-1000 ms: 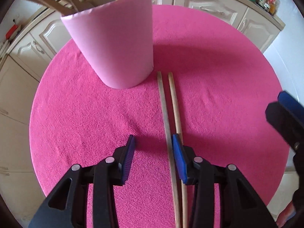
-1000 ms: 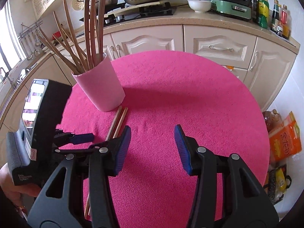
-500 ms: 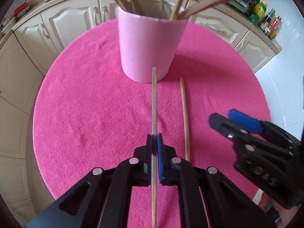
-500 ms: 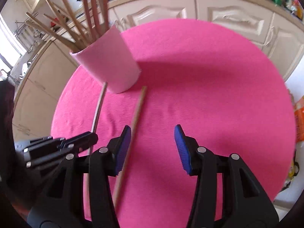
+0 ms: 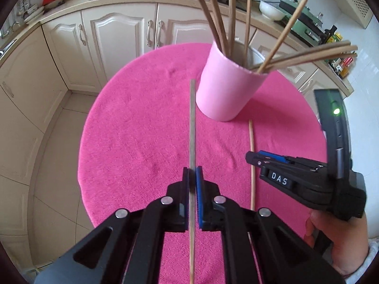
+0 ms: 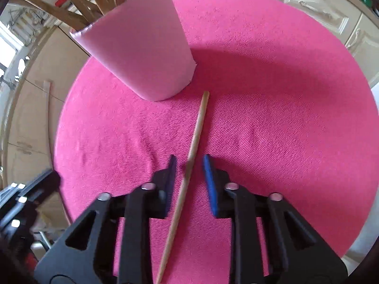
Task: Organize utensils
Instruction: 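Grasp a loose chopstick with the left gripper while the right grasps the other, then lift the left gripper's chopstick upright and lower it into the pink cup while the right does likewise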
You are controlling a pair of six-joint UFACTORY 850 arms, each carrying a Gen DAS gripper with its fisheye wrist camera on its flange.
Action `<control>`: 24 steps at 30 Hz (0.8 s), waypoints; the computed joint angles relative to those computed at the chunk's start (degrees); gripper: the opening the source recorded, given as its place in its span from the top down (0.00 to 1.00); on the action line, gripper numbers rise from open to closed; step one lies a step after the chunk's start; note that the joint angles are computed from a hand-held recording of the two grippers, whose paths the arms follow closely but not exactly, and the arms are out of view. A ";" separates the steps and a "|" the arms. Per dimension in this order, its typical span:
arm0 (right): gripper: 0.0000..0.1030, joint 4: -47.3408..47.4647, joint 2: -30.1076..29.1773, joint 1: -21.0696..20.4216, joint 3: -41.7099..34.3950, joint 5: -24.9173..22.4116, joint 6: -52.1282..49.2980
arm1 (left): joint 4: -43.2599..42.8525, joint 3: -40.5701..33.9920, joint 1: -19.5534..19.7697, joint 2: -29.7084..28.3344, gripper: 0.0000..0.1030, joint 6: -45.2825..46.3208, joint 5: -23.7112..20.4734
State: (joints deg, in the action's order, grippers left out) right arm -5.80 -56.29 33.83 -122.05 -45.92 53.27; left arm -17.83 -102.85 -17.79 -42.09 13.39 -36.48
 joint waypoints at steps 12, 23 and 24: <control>0.94 -5.59 8.04 0.39 11.39 10.31 6.76 | -2.20 5.12 -0.64 5.73 0.95 4.04 9.30; 0.94 -43.97 23.08 3.12 27.85 21.88 47.66 | -12.81 9.16 -1.26 11.48 0.95 15.20 15.72; 0.94 -47.81 23.66 3.45 28.11 21.60 51.23 | -14.88 9.48 -1.25 12.07 0.95 17.17 16.45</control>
